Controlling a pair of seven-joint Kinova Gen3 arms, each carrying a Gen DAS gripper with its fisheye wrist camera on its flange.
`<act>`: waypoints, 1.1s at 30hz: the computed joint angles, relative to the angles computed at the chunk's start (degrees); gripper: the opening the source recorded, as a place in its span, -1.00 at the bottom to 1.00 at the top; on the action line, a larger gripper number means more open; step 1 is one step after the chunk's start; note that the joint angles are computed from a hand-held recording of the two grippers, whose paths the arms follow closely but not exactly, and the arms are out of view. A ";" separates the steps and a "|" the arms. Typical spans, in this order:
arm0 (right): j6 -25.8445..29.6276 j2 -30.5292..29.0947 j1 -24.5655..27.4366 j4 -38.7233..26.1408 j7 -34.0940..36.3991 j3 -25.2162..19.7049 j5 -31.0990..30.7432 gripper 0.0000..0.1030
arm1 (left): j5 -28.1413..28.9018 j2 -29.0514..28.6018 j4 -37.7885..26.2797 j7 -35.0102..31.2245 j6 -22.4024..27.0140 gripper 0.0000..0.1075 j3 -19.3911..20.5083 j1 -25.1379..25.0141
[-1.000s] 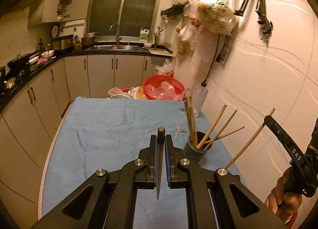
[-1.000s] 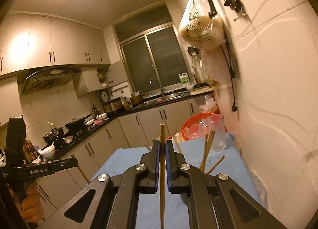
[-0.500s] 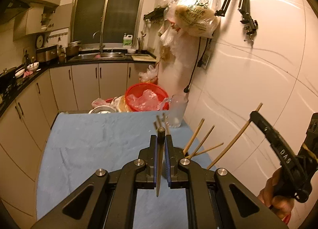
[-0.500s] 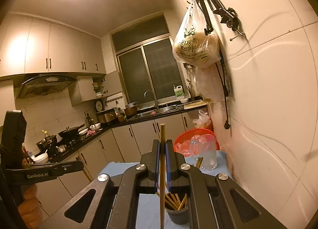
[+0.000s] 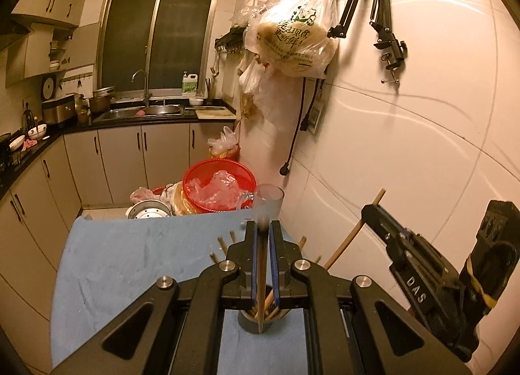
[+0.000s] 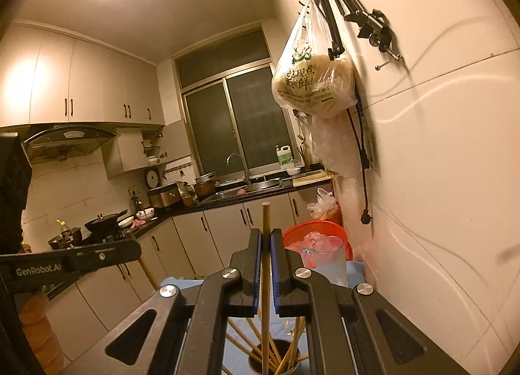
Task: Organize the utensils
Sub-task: 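Lower the chopsticks into the black cup and open both tools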
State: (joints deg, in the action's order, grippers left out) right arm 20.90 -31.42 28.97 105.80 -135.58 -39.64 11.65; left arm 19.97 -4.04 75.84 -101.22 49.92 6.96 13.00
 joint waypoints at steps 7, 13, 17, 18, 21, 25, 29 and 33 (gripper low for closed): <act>-0.91 2.88 2.37 0.02 -0.32 -1.94 1.20 -0.88 | -3.11 5.04 -3.34 3.21 -0.39 -0.86 1.57 0.81; -1.94 5.09 2.27 0.93 -1.15 -2.51 2.65 -0.88 | -2.73 6.86 -3.20 2.62 0.65 -0.86 1.47 0.31; -2.52 5.89 2.24 1.54 -1.93 -2.83 3.70 -0.88 | -0.96 7.64 -2.17 0.02 2.78 -0.86 0.58 -0.58; -2.57 5.98 2.17 1.59 -2.12 -2.83 3.91 -0.88 | 0.56 7.93 -1.83 -2.13 4.20 -0.86 0.88 -1.76; -2.92 6.41 1.85 1.93 -2.52 -2.54 4.47 -0.88 | 1.87 8.72 -0.49 -5.26 7.33 -0.82 0.56 -2.96; -3.23 6.77 1.24 2.19 -2.97 -1.99 5.16 -0.89 | -1.39 10.90 2.25 -7.04 10.07 -0.69 0.47 -3.04; -3.29 7.15 1.32 1.92 -3.26 -2.04 6.08 -0.89 | -2.83 17.38 0.92 -7.55 15.51 -0.49 1.10 -3.28; -3.14 7.15 0.85 2.08 -3.71 -1.88 6.40 -0.89 | -4.75 25.00 -2.19 -7.36 19.59 -0.48 1.71 -1.37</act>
